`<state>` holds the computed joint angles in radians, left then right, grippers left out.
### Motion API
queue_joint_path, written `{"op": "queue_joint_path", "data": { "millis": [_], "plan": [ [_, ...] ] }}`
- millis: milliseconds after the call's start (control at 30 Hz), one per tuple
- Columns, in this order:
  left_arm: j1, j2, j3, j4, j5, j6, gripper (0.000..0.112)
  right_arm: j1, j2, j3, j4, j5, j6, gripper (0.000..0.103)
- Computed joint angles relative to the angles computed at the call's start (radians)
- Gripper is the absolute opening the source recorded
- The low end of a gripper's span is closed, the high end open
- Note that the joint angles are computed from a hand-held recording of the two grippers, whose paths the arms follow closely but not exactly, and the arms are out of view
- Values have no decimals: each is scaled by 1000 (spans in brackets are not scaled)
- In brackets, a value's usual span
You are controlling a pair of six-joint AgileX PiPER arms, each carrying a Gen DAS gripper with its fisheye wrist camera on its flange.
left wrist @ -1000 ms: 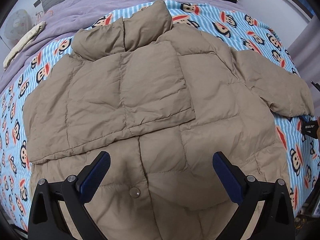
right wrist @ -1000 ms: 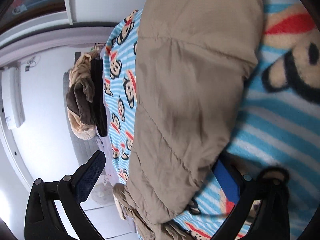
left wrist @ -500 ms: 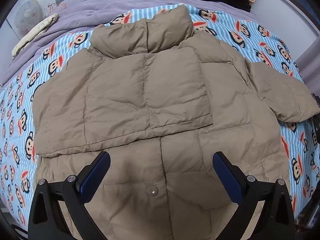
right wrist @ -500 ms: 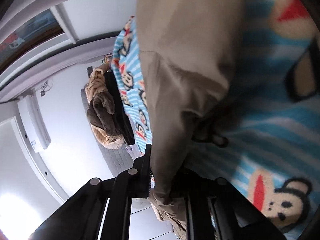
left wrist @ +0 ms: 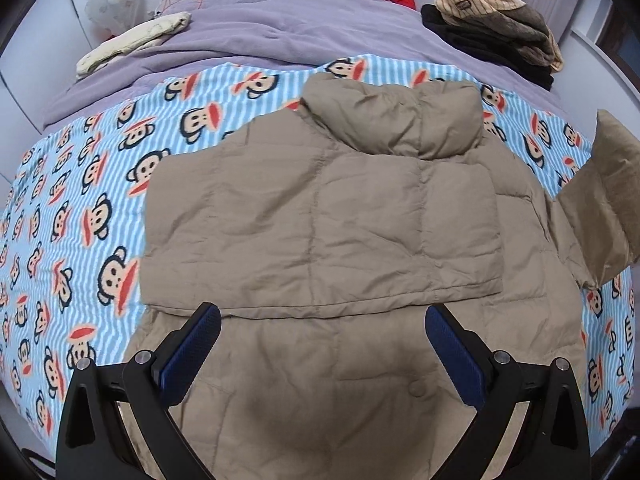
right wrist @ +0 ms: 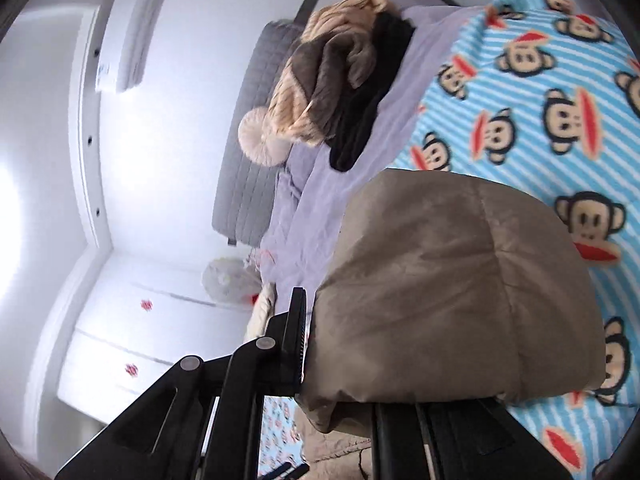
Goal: Fold large clothes
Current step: 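Fold the grasped side and sleeve over the body toward the left tool with the right tool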
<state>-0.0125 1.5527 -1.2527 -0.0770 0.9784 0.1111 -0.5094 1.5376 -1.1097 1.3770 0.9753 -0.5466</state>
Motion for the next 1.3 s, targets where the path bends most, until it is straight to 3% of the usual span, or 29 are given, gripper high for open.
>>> {"op": "queue_joint_path", "data": {
  "millis": [167, 367, 467, 600, 633, 667, 733, 867, 933, 1000, 1033, 1067, 1133, 1300],
  "plan": [
    [110, 4, 24, -16, -35, 65, 102, 420, 18, -107, -295, -229, 156, 11],
    [208, 42, 36, -59, -69, 156, 102, 734, 125, -33, -497, -388, 313, 11],
    [235, 71, 36, -81, -72, 179, 102, 746, 206, 9, -422, -405, 286, 12],
    [248, 97, 33, -113, -79, 204, 102, 717, 263, 7, -470, -400, 377, 15],
    [250, 102, 31, -123, -78, 213, 102, 705, 252, 23, -459, -399, 372, 25],
    [250, 106, 28, -131, -75, 219, 102, 697, 245, 15, -460, -390, 381, 50],
    [252, 114, 21, -151, -70, 238, 102, 683, 169, 57, -458, -400, 392, 80],
    [277, 133, 4, -228, -56, 305, 102, 634, 40, 123, -498, -422, 500, 80],
    [298, 147, -14, -270, -32, 329, 102, 579, 21, 148, -449, -429, 492, 76],
    [328, 160, -38, -314, 3, 351, 102, 552, 25, 141, -468, -445, 548, 54],
    [346, 166, -50, -337, 23, 362, 102, 544, 31, 133, -467, -449, 556, 32],
    [363, 171, -62, -360, 43, 374, 102, 538, 38, 121, -440, -449, 532, 19],
    [403, 187, -95, -407, 94, 401, 102, 562, 53, 72, -442, -445, 507, 16],
    [500, 249, -190, -533, 232, 430, 102, 798, 157, -192, -776, -378, 631, 16]
  ]
}}
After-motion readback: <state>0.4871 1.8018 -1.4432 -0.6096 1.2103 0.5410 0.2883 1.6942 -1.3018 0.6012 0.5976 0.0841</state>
